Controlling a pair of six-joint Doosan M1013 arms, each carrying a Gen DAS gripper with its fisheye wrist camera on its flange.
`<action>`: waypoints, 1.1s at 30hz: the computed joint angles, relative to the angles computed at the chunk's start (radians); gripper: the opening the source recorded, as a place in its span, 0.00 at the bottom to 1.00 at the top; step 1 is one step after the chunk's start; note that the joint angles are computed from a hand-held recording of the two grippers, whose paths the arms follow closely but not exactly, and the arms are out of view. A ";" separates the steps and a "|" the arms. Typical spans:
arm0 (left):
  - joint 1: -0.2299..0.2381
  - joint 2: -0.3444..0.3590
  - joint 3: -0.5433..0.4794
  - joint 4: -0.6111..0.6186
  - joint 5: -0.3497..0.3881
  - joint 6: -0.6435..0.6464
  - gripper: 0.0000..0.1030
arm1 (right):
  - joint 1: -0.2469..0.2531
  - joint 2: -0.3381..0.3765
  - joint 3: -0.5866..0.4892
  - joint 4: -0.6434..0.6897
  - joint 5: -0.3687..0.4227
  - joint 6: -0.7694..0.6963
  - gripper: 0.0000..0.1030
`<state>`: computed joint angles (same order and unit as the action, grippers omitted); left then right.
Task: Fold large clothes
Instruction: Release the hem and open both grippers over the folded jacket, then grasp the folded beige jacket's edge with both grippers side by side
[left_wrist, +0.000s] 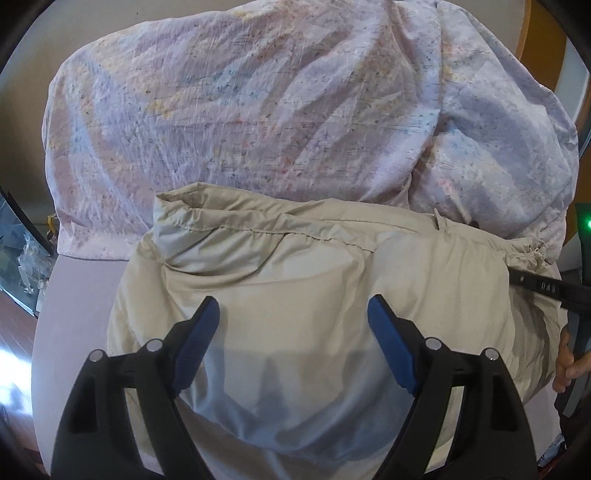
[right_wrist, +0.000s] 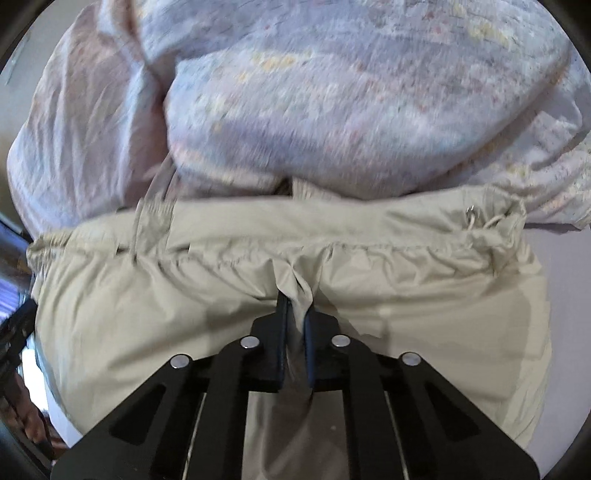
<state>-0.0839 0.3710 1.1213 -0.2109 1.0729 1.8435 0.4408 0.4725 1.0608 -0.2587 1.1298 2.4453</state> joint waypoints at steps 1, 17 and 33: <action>-0.003 0.001 0.000 0.006 -0.008 -0.004 0.80 | -0.002 0.003 -0.006 -0.006 0.002 0.008 0.05; -0.010 0.007 0.012 0.063 -0.042 -0.033 0.82 | -0.010 -0.098 0.146 -0.062 -0.116 0.116 0.47; -0.007 0.042 -0.003 0.156 -0.065 -0.104 0.92 | 0.036 -0.145 0.279 -0.311 0.026 0.301 0.48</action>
